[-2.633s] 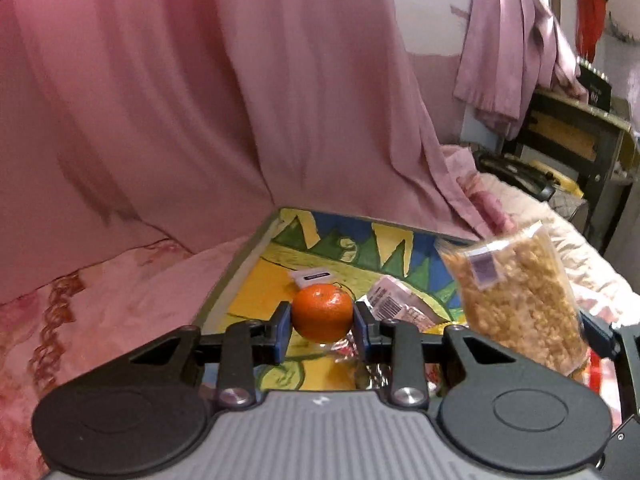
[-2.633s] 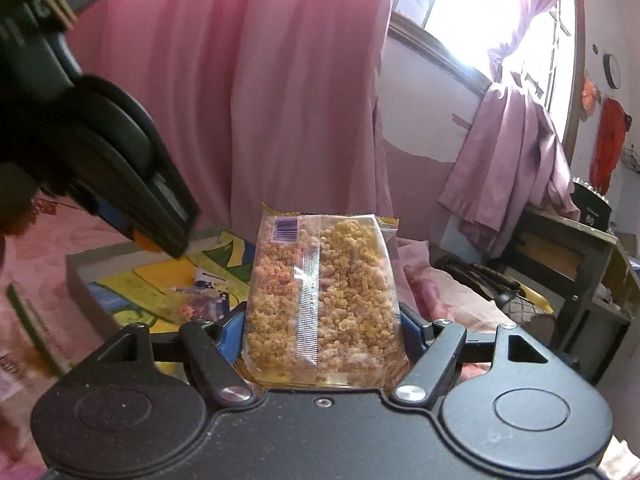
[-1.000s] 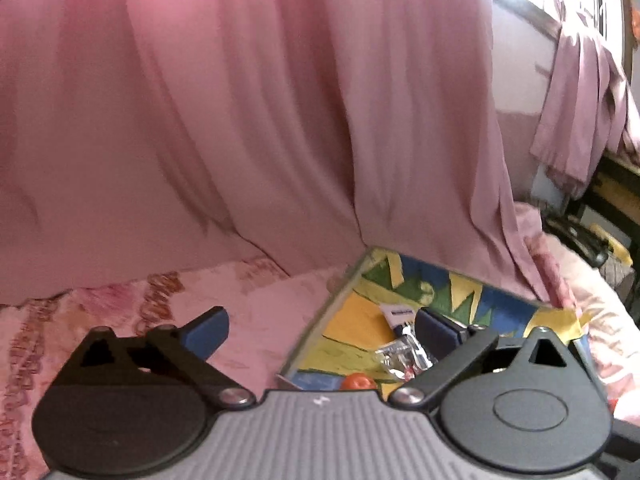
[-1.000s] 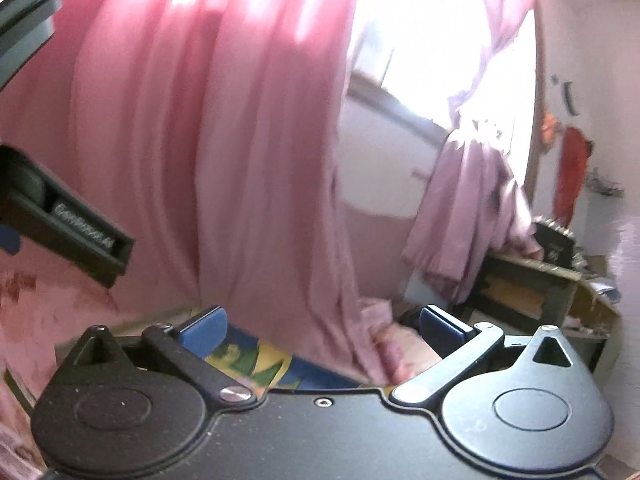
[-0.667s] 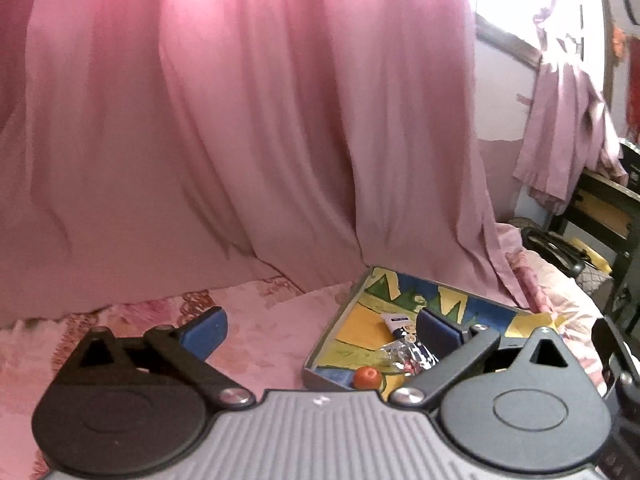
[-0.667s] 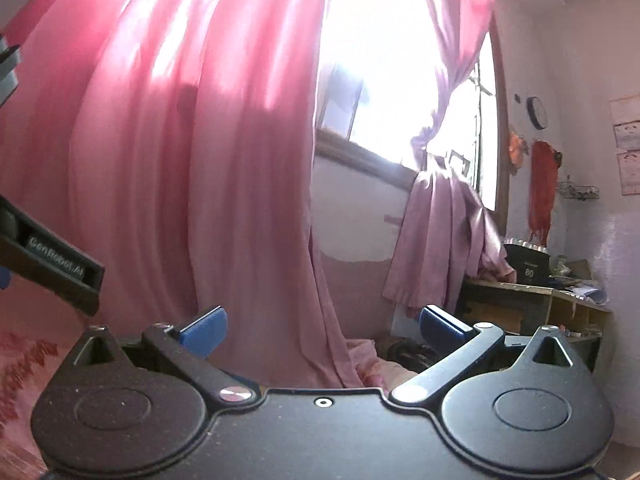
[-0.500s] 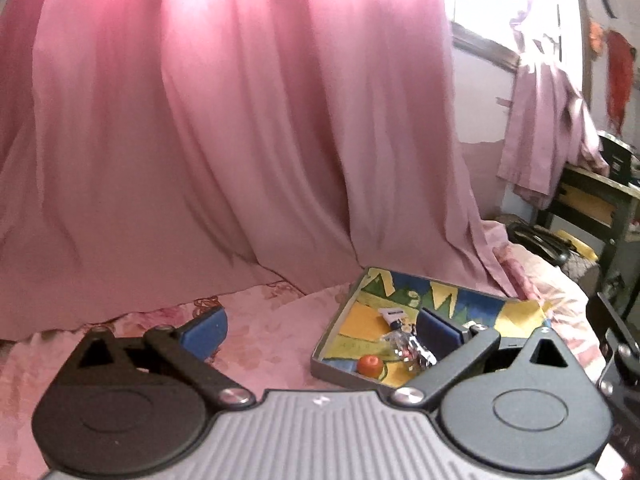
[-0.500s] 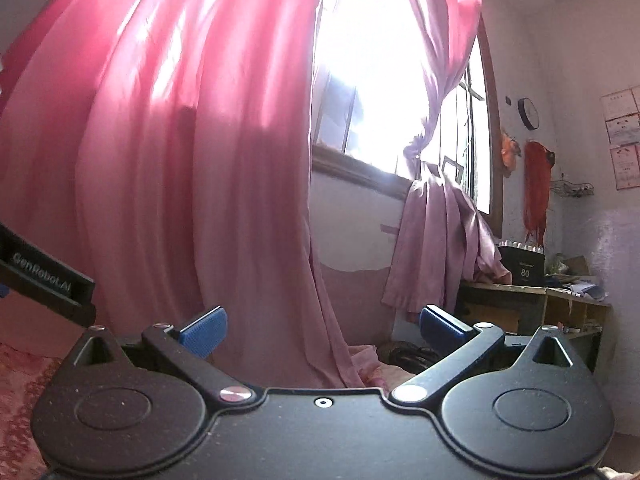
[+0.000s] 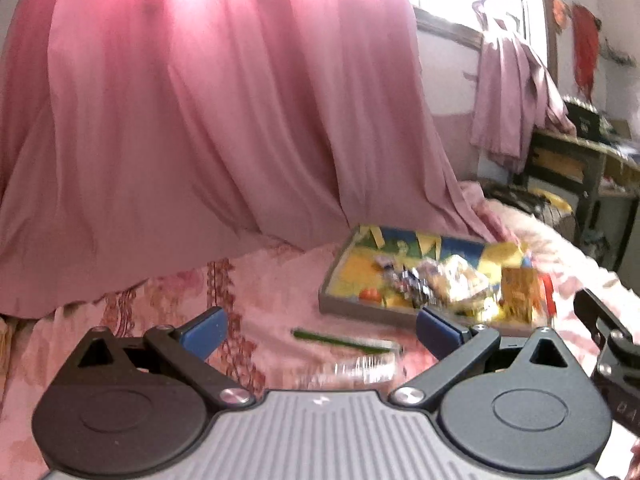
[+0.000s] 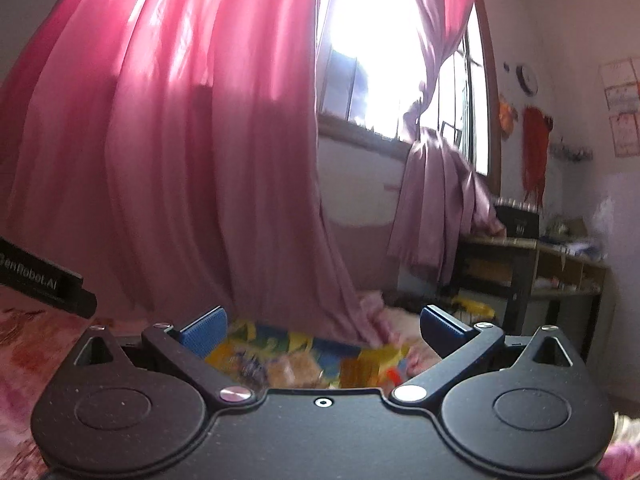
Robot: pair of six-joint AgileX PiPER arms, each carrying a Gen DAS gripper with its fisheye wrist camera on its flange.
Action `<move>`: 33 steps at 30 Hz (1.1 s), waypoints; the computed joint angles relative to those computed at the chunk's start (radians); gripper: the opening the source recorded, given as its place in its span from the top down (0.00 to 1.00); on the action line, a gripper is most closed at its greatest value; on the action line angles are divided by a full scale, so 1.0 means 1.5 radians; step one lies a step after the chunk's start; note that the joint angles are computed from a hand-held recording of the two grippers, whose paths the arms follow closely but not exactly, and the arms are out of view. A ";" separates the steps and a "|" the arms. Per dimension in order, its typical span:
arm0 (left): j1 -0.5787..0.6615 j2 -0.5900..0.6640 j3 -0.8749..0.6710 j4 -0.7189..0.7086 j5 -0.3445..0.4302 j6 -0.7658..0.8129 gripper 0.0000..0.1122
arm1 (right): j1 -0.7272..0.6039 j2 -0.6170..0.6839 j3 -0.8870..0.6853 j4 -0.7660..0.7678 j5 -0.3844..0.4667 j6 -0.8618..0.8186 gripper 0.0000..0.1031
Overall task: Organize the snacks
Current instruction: 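Move both tools back toward the cereal bar and green tube snack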
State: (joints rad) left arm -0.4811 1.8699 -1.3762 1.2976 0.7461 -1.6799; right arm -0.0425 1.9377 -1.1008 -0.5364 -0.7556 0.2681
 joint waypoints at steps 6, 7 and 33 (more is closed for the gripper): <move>-0.028 -0.032 0.089 0.011 0.007 -0.040 0.09 | -0.006 -0.053 0.070 -0.058 0.034 0.060 0.01; -0.032 -0.037 0.103 0.014 0.009 -0.049 0.09 | -0.007 -0.061 0.076 -0.080 0.048 0.085 0.01; -0.018 -0.071 0.247 0.031 -0.009 -0.109 0.09 | 0.040 -0.074 0.077 -0.428 0.252 0.438 0.01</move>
State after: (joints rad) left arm -0.5085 1.7635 -1.0058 1.3444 0.7328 -1.8433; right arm 0.0180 1.8263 -0.9853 -1.1781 -0.3783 0.9258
